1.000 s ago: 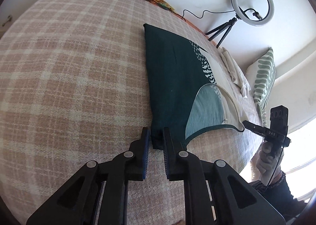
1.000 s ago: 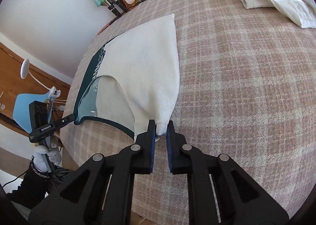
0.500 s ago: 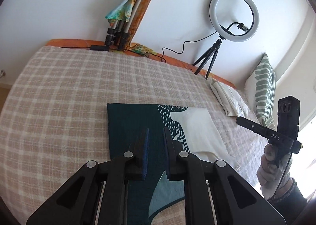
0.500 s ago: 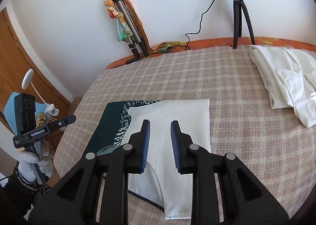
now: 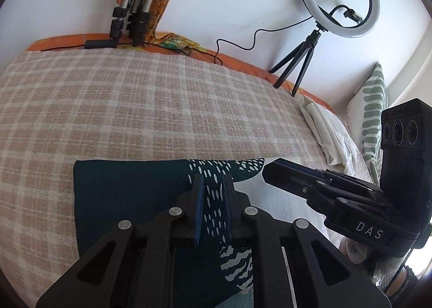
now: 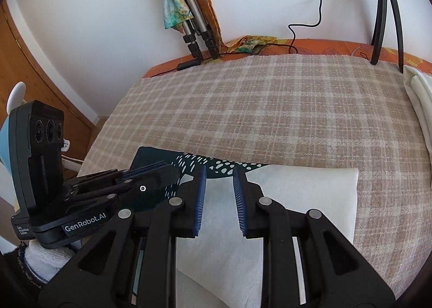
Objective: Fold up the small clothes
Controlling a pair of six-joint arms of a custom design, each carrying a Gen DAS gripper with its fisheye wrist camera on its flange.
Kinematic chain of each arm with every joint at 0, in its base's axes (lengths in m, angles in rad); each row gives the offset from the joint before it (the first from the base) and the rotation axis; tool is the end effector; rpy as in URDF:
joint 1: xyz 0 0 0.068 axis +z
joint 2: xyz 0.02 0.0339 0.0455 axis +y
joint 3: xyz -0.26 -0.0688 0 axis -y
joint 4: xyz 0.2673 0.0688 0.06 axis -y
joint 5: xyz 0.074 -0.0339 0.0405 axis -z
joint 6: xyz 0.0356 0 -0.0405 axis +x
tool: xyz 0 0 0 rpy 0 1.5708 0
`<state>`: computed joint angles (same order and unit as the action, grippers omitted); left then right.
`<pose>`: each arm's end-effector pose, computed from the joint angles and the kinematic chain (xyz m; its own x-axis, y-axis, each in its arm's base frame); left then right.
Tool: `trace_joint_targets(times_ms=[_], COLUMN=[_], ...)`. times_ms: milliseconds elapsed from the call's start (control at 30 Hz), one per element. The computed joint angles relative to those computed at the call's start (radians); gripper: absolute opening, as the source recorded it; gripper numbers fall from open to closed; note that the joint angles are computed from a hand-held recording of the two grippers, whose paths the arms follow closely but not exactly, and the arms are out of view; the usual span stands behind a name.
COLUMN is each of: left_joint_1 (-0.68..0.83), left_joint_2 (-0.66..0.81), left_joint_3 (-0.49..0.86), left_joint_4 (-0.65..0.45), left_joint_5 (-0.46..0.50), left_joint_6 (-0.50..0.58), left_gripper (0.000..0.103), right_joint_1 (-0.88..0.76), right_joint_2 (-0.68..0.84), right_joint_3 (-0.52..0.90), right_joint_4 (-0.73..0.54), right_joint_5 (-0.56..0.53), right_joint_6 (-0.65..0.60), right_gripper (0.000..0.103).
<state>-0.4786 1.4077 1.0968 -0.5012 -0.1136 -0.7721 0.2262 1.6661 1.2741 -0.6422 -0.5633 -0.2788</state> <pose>0.2911 -0.1465 0.2660 -0.7325 -0.4009 -0.5503 -0.1712 0.8908 -0.4210 0.3543 0.1010 0.2362 -0.6798 -0.3952 -0.6178 -0.6686 0.6802 0.3005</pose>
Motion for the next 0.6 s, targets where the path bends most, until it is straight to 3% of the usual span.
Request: trace_joint_targets(times_ms=[333,400,600], left_joint_1=[-0.016,-0.019,-0.016], left_joint_2=[0.058,0.041,-0.026], left_joint_3=[0.009,-0.016,-0.001], left_joint_4=[-0.027,-0.008,-0.089], left_joint_5=[-0.038,-0.04,-0.072], left_joint_6=[0.045,0.054,0.069], left_gripper=[0.012,0.012,0.012], right_joint_1=[0.057,0.047,-0.034], right_joint_2=[0.046,0.049,0.066], right_joint_3=[-0.034,-0.033,0.06], right_joint_4=[0.07,0.07,-0.042], right_joint_5=[0.187,0.186,0.112], right_joint_6=[-0.047,-0.047,-0.007], right_gripper=[0.021,0.019,0.02])
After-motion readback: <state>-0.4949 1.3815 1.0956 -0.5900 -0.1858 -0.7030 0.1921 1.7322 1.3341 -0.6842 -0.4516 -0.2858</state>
